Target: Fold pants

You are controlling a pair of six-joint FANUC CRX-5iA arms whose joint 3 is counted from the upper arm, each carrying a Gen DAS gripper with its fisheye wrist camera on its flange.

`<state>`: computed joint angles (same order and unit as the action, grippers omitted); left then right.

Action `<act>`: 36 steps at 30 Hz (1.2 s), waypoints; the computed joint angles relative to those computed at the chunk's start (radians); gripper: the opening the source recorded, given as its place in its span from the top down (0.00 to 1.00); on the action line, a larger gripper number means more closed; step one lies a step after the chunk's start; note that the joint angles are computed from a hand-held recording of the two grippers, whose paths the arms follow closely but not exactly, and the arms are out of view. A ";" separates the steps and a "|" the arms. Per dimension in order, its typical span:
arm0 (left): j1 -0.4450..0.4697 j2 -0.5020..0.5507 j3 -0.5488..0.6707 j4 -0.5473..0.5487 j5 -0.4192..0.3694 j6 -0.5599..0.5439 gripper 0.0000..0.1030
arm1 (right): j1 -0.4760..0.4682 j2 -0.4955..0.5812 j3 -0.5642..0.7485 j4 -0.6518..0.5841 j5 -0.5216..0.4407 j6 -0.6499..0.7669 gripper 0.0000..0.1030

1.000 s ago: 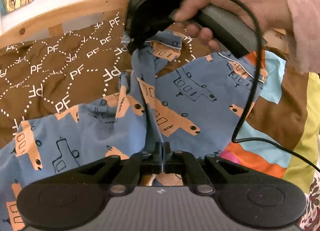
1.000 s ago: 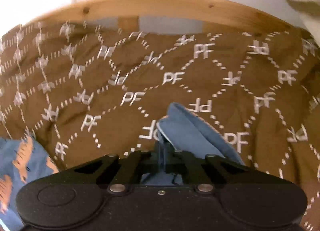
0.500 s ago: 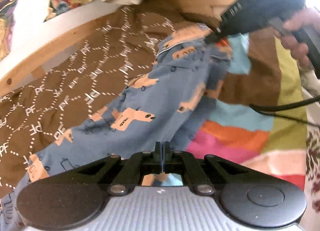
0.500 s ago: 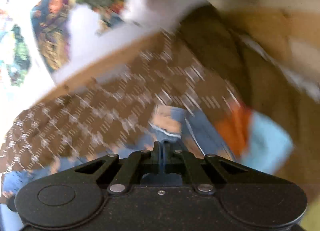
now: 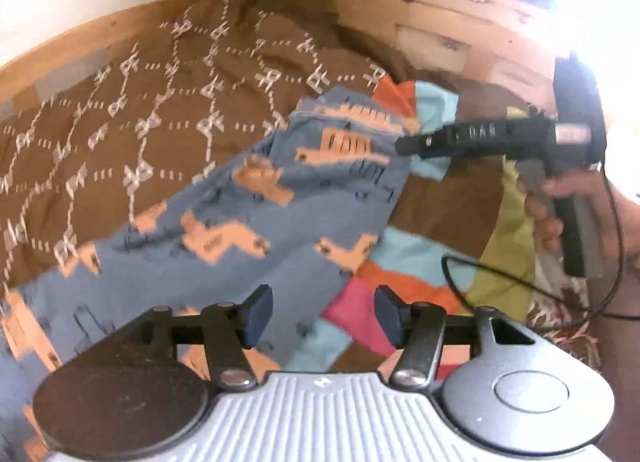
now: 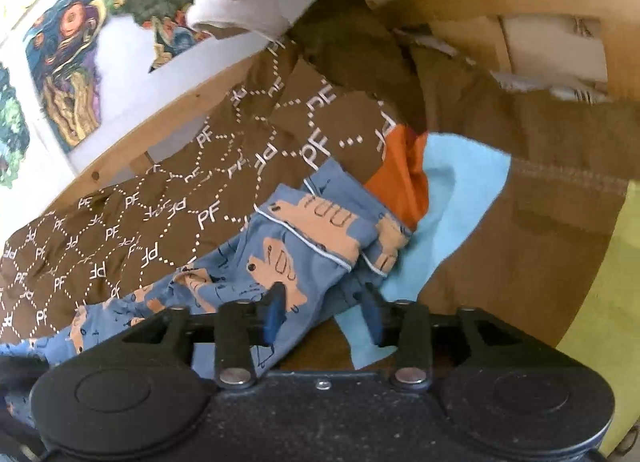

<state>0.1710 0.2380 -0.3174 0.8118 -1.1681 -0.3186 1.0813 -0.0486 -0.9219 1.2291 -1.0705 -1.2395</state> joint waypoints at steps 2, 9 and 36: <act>-0.032 0.009 0.056 -0.014 0.004 0.047 0.37 | -0.003 -0.014 -0.024 0.035 -0.007 -0.001 0.46; -0.214 0.160 0.399 -0.136 -0.022 0.334 0.24 | -0.091 -0.023 -0.085 0.195 0.052 -0.139 0.46; -0.367 0.428 0.633 -0.089 -0.086 0.521 0.92 | -0.158 0.010 -0.129 0.315 0.027 -0.322 0.88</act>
